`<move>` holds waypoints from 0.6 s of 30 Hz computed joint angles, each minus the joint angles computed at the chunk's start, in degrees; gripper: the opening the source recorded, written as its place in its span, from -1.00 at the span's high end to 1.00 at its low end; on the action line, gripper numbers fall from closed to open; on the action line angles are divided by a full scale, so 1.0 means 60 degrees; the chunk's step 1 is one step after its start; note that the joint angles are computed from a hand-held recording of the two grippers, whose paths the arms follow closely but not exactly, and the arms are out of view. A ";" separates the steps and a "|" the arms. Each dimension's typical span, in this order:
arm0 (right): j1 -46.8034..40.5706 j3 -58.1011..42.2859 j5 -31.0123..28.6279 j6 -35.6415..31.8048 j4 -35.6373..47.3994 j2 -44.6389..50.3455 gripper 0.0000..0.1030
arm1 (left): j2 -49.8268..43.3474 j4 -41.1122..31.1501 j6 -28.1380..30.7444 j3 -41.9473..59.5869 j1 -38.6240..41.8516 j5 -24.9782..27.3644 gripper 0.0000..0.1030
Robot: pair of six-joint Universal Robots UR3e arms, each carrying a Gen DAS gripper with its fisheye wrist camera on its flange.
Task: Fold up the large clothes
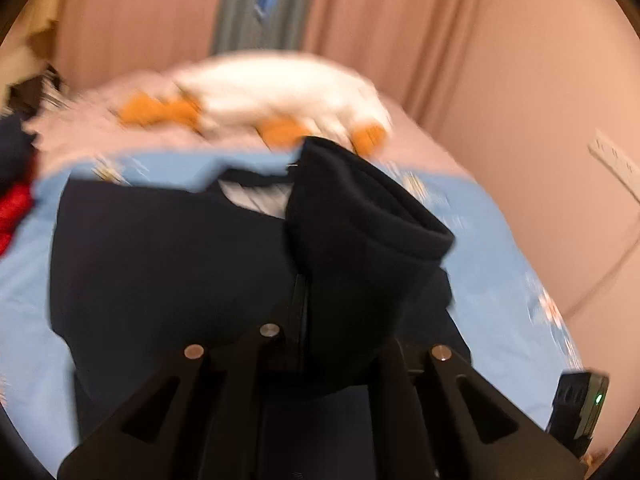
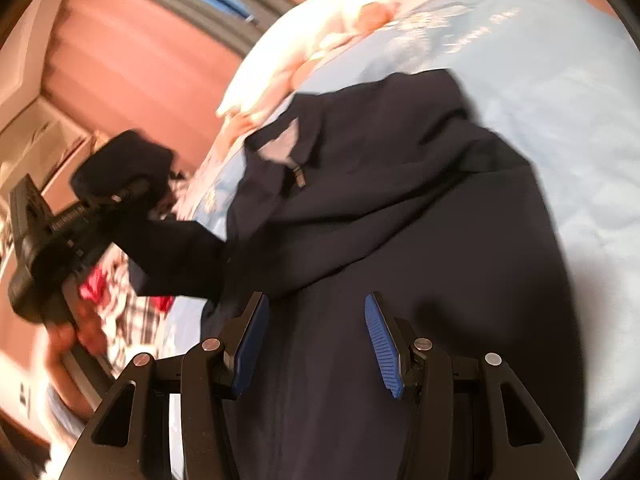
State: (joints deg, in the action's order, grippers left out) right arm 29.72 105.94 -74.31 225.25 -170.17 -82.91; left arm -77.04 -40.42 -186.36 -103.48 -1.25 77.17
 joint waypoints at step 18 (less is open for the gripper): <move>-0.1539 0.1502 0.1627 0.1442 -0.1931 -0.0222 -0.15 | 0.1888 -0.3335 0.2365 -0.1688 0.1044 -0.2941 -0.64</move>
State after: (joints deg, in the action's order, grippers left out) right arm 20.49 114.95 -64.54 233.91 -181.76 -84.24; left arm -65.71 -60.43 -172.17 -113.61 5.01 59.52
